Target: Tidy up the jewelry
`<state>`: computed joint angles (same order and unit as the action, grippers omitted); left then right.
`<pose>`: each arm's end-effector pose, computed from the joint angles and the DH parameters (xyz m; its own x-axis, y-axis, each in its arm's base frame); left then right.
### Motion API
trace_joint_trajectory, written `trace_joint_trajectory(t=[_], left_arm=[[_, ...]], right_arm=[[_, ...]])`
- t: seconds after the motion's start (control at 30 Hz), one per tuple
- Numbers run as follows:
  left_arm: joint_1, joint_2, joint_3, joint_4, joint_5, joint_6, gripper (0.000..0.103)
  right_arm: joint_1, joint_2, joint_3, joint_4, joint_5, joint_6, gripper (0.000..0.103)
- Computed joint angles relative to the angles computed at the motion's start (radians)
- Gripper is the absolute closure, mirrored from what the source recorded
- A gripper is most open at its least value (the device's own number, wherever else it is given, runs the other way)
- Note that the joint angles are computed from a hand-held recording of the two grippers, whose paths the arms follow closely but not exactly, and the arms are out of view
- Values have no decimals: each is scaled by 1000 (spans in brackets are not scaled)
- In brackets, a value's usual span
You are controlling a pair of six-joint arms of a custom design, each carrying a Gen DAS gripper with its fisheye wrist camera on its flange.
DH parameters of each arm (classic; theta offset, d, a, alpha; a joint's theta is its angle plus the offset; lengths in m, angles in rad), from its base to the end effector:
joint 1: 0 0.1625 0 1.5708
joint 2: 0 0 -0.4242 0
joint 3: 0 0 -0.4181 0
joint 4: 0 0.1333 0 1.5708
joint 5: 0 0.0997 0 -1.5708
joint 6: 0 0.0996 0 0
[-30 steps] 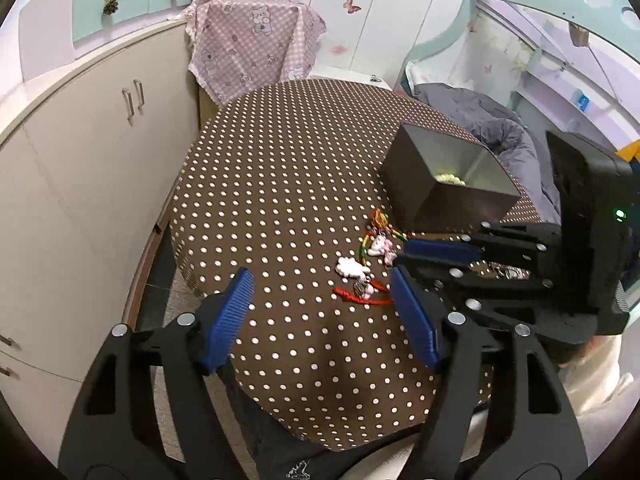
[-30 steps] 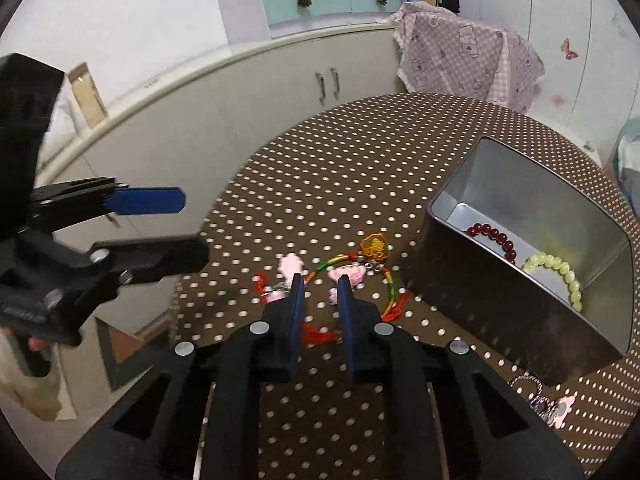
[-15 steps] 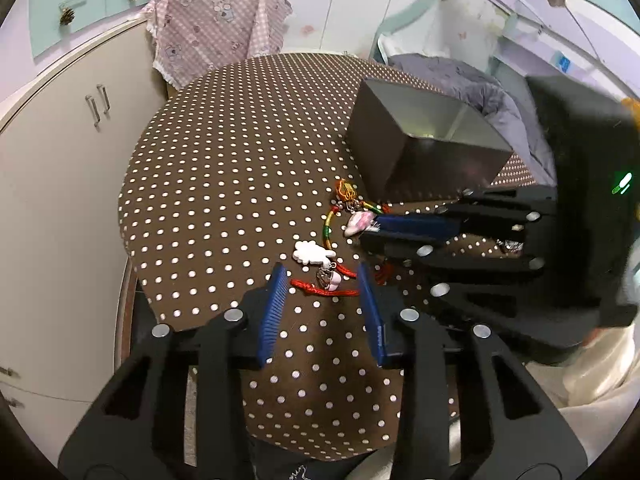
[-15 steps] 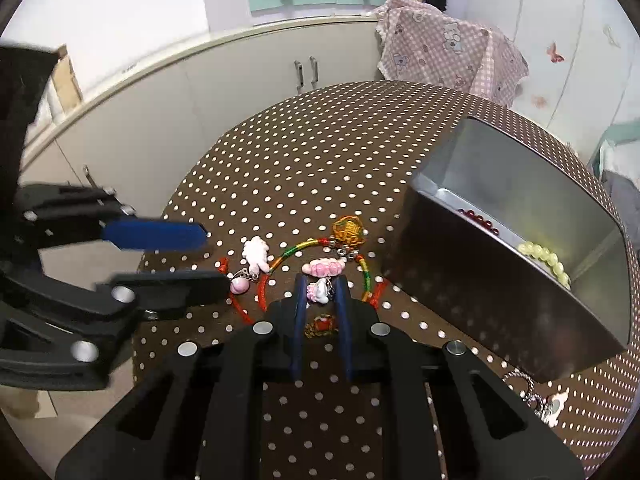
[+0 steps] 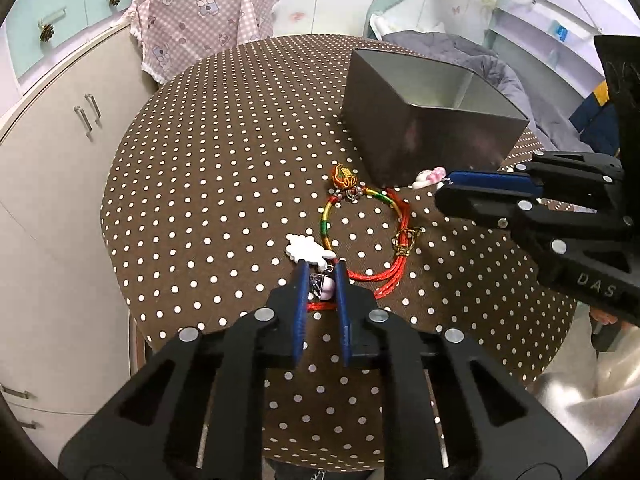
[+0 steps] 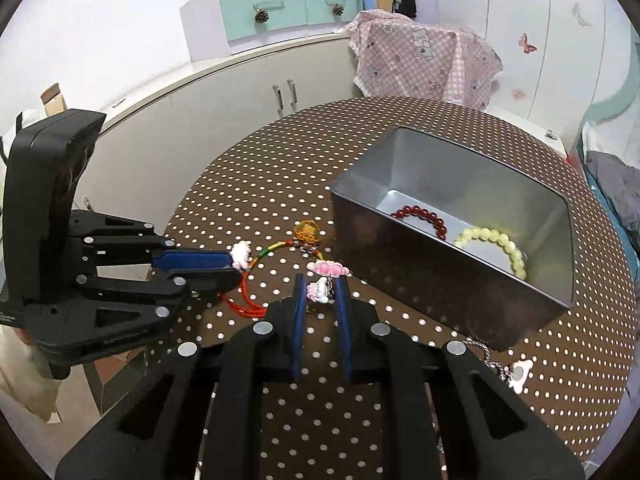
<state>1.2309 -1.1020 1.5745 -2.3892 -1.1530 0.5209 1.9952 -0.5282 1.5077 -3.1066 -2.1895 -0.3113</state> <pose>-0.0658 -0.7071 0.2988 -0.6311 0.5932 -0.4998 0.7237 0.6822 -0.1041 0.3682 -0.6314 0.0129 -0.7196 -0.2907 0.6306 -0.5989 0.7194 -0.3518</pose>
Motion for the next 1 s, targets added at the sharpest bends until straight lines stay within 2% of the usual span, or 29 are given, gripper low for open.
trace_joint_trajectory(t=[0.37,0.67,1.0], left_arm=[[10,0,-24,27,-14,-37,90],[4,-12,-20,-8,-22,-37,90],[-20,1,-58,-50,-68,-16,90]], right_arm=[[3,-25,35,-64,1,-8,90],[8,-43,61,-114,-19,-10,90],[11,-77,104,-209,-36,-29,90]])
